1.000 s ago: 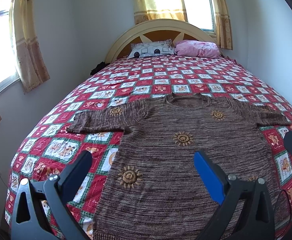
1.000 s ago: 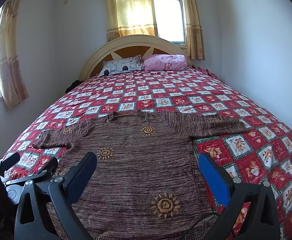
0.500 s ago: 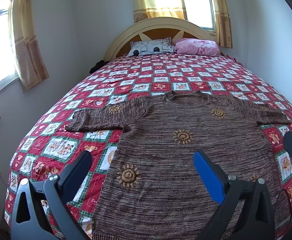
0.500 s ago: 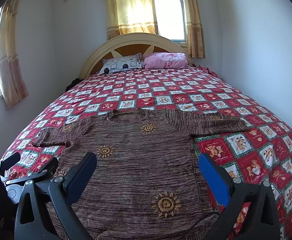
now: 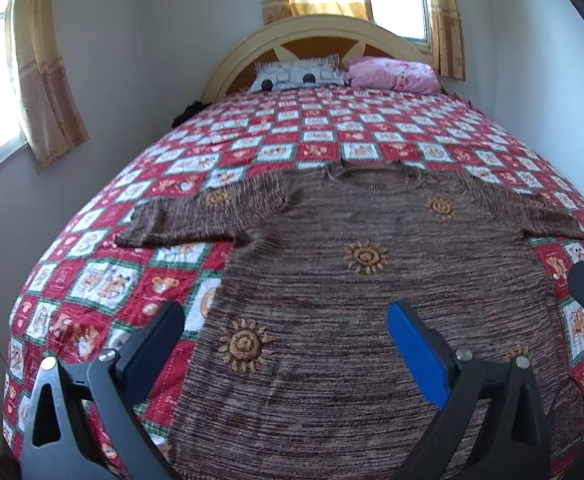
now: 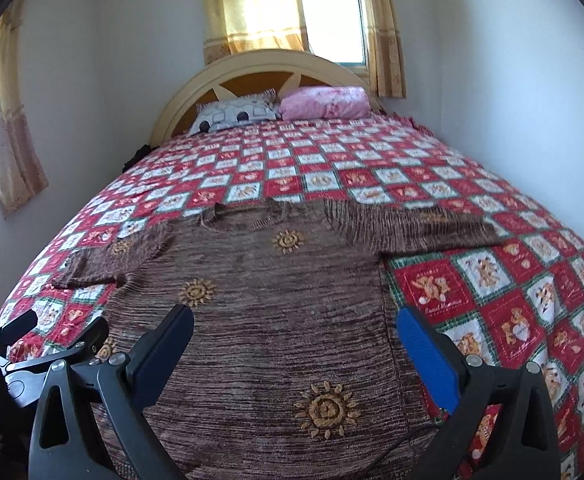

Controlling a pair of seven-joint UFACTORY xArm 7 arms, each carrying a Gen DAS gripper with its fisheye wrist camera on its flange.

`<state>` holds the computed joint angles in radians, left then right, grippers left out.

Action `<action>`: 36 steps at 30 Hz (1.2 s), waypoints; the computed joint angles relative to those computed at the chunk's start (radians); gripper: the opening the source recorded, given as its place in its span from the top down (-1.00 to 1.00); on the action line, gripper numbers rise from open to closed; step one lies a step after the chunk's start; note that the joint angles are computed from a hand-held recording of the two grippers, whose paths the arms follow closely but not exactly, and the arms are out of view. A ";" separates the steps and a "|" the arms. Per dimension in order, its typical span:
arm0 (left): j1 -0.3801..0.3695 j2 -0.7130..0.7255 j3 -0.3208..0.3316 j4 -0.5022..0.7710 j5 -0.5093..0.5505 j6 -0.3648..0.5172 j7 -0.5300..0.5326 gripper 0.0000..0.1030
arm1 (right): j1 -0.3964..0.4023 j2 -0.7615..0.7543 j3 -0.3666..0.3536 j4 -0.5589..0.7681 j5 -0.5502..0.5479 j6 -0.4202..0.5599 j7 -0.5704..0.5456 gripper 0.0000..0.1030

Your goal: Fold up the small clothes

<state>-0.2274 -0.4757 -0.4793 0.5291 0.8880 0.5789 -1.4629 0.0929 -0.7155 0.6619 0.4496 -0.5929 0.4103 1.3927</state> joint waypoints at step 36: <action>0.009 0.227 0.129 0.096 0.197 -0.103 -0.106 -1.00 | -0.089 0.217 -0.146 0.117 -0.259 0.074 0.102 -0.97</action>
